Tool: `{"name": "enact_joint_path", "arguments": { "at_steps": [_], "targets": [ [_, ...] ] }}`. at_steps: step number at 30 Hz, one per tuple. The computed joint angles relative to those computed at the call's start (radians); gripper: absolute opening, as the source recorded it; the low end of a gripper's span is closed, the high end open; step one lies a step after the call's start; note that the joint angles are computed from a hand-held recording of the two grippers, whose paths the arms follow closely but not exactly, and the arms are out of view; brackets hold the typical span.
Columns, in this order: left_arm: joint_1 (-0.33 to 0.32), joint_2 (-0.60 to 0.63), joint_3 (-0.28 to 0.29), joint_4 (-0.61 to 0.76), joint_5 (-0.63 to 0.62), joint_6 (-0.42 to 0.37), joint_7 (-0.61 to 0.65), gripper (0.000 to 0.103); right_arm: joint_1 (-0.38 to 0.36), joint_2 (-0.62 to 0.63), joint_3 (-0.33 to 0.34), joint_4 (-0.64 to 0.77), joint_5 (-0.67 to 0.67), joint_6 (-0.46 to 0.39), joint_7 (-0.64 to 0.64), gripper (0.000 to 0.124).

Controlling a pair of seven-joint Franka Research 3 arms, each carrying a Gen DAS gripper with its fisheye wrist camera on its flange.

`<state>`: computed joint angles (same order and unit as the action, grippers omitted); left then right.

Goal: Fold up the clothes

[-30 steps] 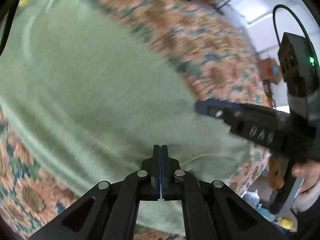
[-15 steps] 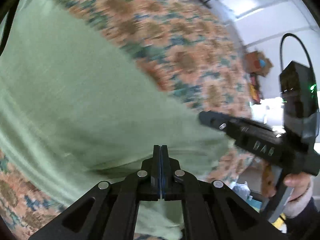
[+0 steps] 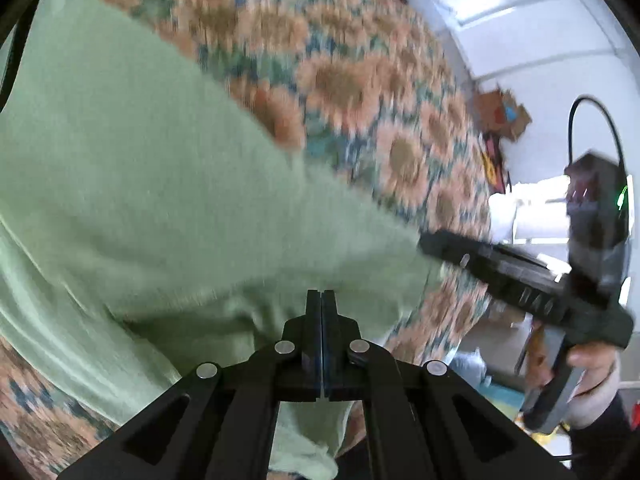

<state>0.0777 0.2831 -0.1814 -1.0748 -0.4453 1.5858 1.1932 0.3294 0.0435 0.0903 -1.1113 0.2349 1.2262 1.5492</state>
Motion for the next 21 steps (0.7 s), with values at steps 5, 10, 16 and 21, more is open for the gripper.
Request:
{"name": "enact_joint_path", "arguments": {
  "at_steps": [5,10,16,21],
  "targets": [
    [0.054,-0.031,0.029,0.008,0.003,-0.009,-0.024,0.002,0.016,0.069,0.005,0.113,-0.058,-0.087,-0.109,0.048],
    [0.086,-0.115,0.072,-0.116,0.010,0.074,-0.059,0.002,-0.007,0.034,-0.016,0.081,-0.065,-0.126,-0.173,0.005],
    [0.126,-0.194,0.130,-0.207,0.056,0.112,-0.118,0.002,-0.029,0.066,-0.023,0.127,-0.018,-0.161,-0.099,0.005],
    [0.148,-0.288,0.177,-0.304,0.171,0.154,-0.209,0.007,0.033,0.151,0.005,0.275,-0.112,-0.239,-0.116,0.040]
  ]
}}
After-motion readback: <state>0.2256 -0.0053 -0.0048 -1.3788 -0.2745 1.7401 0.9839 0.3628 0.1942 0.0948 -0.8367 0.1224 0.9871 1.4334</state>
